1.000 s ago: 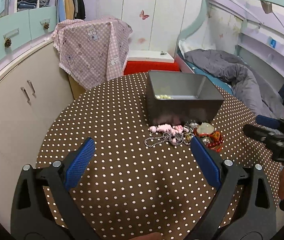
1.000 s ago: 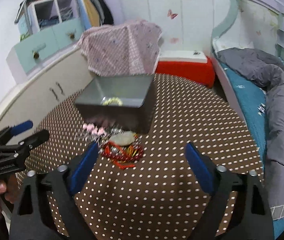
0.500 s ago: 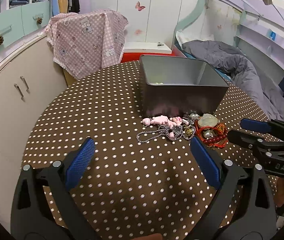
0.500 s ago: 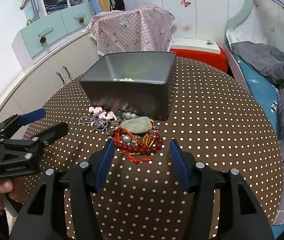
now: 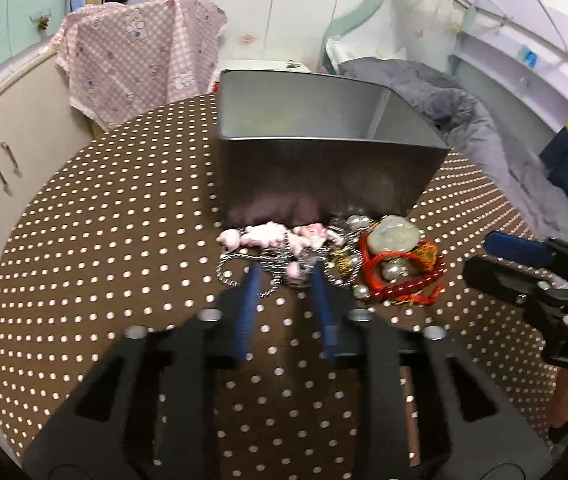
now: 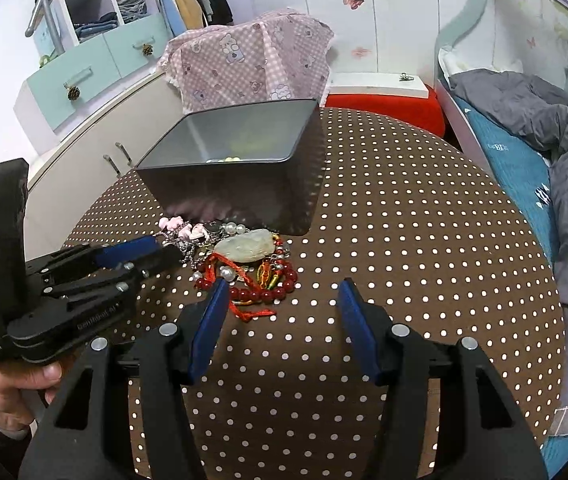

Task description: Organize jewelry

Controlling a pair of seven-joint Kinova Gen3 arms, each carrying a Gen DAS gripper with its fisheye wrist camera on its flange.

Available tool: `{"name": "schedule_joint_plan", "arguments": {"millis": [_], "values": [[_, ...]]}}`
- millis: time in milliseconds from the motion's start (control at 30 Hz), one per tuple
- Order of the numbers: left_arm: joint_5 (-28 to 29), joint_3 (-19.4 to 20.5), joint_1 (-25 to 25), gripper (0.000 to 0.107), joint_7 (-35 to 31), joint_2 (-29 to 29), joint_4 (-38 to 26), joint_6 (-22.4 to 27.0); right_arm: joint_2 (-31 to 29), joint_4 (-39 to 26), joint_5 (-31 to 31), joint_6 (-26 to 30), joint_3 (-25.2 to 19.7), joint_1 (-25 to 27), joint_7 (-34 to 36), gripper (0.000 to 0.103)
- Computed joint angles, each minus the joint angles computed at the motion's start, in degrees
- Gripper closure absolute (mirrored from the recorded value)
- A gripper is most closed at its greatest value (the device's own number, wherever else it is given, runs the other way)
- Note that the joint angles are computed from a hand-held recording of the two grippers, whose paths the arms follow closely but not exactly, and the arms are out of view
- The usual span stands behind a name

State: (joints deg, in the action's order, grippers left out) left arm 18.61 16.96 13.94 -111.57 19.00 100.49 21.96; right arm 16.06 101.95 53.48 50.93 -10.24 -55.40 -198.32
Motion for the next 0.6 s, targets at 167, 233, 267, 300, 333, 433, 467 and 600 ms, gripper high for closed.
{"name": "schedule_joint_plan", "arguments": {"millis": [167, 233, 267, 300, 333, 433, 467, 600], "values": [[5.5, 4.4, -5.1, 0.096, -6.9, -0.7, 1.7, -0.1, -0.1, -0.2, 0.1, -0.4, -0.1, 0.2, 0.8, 0.049], [7.7, 5.1, -6.8, 0.096, -9.5, -1.7, 2.8, -0.1, 0.1, -0.7, 0.0, -0.5, -0.1, 0.2, 1.4, 0.049], [9.0, 5.4, -7.7, 0.096, -11.1, -2.3, 3.5, -0.1, 0.2, -1.0, -0.1, -0.7, -0.1, 0.2, 1.8, 0.049], [10.0, 5.2, -8.0, 0.096, -12.0, -2.7, 4.3, -0.4, 0.5, -1.5, -0.1, -0.7, -0.1, 0.2, 2.2, 0.049], [11.1, 5.1, -8.5, 0.096, -13.2, -3.3, 4.9, -0.3, 0.7, -1.9, -0.3, -0.8, 0.0, 0.2, 2.8, 0.049], [13.5, 3.9, -9.1, 0.096, -15.4, -5.1, 6.4, -0.2, 1.3, -3.1, -0.4, -1.9, 0.3, 0.2, 4.4, 0.049], [14.8, 3.8, -9.7, 0.096, -16.7, -5.6, 7.1, -0.3, 1.9, -4.0, -0.6, -2.1, 0.4, 0.2, 5.4, 0.049], [18.7, 1.7, -10.4, 0.096, -20.5, -7.8, 9.4, -0.2, 3.9, -6.9, -1.7, -4.3, 1.3, 0.4, 10.4, 0.049]]}}
